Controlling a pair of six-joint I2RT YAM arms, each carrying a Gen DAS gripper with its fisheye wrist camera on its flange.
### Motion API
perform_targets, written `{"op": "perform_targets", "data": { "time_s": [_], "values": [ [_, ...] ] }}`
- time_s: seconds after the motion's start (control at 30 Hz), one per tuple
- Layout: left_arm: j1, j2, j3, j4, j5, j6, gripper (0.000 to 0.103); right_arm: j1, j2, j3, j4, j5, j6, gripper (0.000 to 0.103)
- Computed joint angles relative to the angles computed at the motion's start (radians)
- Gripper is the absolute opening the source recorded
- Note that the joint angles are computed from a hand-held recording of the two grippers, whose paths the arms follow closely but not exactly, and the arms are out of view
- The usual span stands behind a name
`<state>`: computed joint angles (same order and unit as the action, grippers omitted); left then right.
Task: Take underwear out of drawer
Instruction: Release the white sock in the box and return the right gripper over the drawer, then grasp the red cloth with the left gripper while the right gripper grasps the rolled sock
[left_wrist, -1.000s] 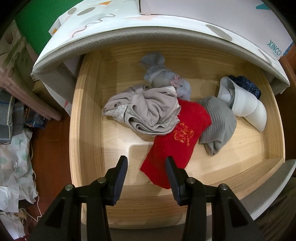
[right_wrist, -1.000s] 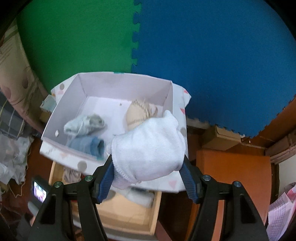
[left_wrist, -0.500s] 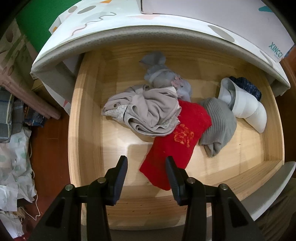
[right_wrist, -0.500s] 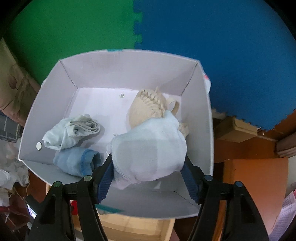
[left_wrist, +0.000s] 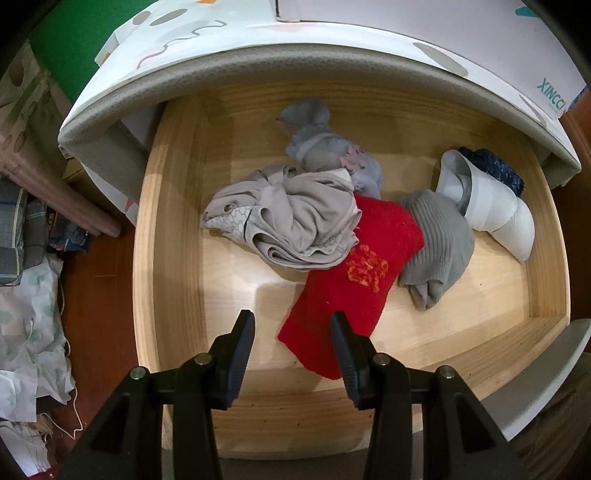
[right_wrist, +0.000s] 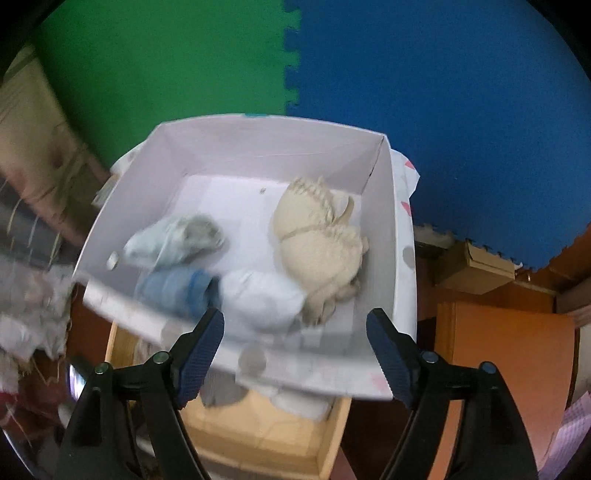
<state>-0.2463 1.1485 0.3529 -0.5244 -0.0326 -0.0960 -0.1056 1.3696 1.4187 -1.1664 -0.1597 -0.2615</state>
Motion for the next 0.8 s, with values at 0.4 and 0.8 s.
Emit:
{"op": "perform_targets", "data": {
  "time_s": [0.4, 0.8],
  "values": [
    [-0.022, -0.001, 0.004, -0.014, -0.014, -0.014, 0.044, -0.167, -0.287, -0.49, 0.025, -0.045, -0.306, 0.076],
    [-0.02, 0.036, 0.009, 0.002, 0.003, -0.013, 0.044, -0.104, -0.16, -0.751, 0.328, 0.014, -0.304, 0.075]
  ]
}}
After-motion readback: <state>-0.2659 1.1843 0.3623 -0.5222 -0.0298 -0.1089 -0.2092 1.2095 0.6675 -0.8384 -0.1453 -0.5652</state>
